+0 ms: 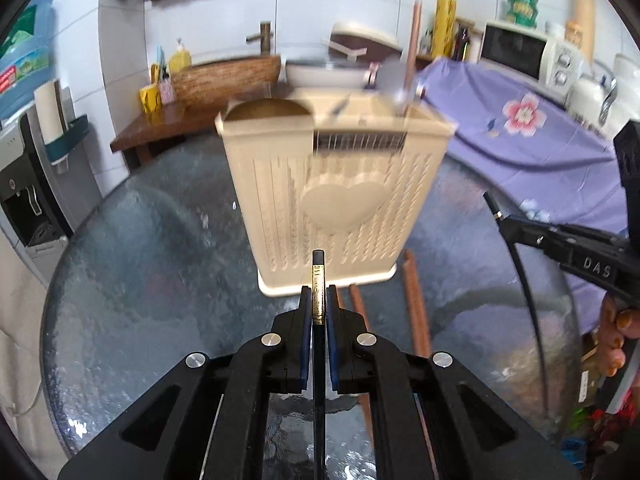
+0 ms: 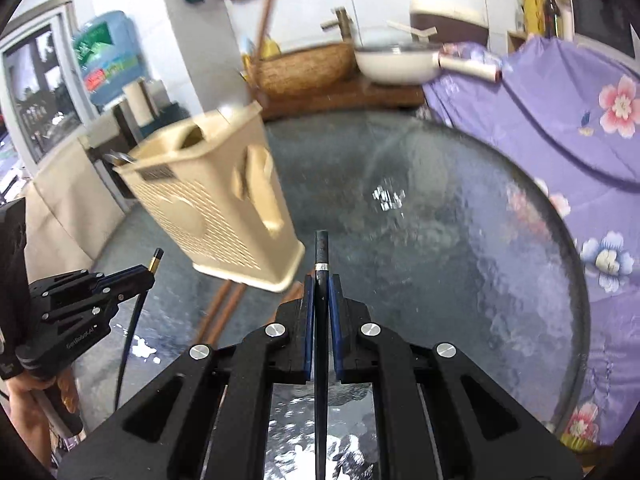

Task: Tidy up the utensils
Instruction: 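Lift both black chopsticks and carry them over the basket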

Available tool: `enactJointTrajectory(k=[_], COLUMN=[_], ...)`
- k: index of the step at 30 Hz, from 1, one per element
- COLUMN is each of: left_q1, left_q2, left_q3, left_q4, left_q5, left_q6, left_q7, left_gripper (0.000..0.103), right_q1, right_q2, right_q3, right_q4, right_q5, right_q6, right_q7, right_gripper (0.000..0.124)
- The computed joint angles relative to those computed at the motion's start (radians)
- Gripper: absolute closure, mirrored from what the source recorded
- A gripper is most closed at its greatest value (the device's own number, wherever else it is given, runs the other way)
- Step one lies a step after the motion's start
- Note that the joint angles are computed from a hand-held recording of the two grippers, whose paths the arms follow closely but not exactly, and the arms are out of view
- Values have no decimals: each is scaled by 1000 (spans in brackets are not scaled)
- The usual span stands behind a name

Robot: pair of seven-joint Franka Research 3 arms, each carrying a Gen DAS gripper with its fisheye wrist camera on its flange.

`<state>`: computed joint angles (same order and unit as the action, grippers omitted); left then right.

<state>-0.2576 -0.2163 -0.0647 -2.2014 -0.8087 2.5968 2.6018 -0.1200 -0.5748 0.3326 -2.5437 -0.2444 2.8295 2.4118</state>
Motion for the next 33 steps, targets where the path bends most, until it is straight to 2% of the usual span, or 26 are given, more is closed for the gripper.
enactJointTrajectory(k=[8, 13, 33], left_q1=[-25, -31, -6], left_q2=[-131, -178, -185], left_q3=[72, 95, 117], left_q4=[-21, -33, 7], left_q5=[-151, -187, -241], left_q6=[-89, -114, -153], left_q7=[106, 148, 177], left_gripper=[96, 96, 96], right_q1=[16, 33, 17], right_q2=[-138, -200, -213], right_q3=[21, 38, 63], right_q4=[-29, -34, 17], right_q5=[29, 60, 130], right_q6=[53, 45, 50], right_q7=[-25, -84, -166], right_gripper=[116, 116, 116])
